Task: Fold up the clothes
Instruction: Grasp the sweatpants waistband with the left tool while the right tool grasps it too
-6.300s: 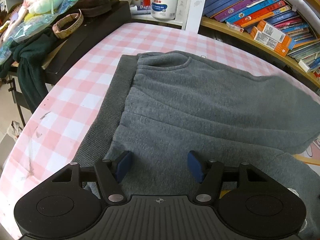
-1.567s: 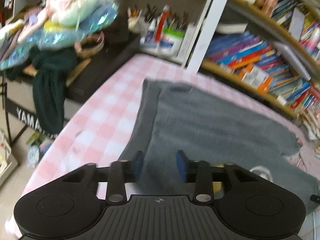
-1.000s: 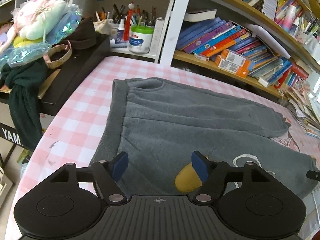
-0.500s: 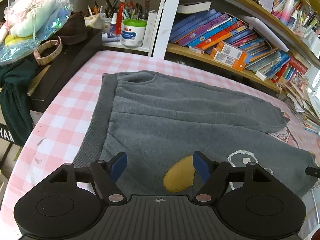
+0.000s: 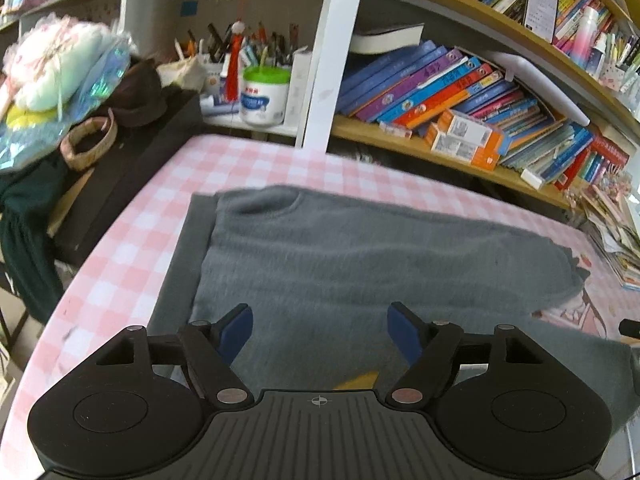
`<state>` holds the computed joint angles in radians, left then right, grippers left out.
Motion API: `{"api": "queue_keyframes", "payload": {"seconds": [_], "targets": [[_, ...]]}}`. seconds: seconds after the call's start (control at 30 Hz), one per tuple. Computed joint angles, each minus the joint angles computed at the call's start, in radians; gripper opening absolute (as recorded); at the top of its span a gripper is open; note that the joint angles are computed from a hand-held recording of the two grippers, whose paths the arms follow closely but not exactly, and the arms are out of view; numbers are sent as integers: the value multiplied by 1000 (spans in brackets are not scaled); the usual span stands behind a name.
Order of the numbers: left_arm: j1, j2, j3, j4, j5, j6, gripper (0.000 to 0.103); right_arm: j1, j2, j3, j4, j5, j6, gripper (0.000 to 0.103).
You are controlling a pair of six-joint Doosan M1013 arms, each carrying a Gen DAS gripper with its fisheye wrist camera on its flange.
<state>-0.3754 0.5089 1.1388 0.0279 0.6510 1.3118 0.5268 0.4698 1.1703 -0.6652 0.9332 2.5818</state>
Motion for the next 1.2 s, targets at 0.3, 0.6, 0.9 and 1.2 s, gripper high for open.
{"api": "queue_keyframes", "payload": {"seconds": [0.3, 0.6, 0.9, 1.2], "targets": [[-29, 70, -132, 68, 78, -8, 79, -74, 16, -32, 99, -98, -156, 85], [-44, 138, -252, 107, 141, 20, 85, -132, 61, -105, 205, -142, -348, 85], [-46, 224, -381, 133, 223, 50, 86, -178, 145, -234, 320, -97, -539, 86], [-26, 328, -533, 108, 282, 168, 86, -211, 248, -372, 391, -4, -636, 86]]}}
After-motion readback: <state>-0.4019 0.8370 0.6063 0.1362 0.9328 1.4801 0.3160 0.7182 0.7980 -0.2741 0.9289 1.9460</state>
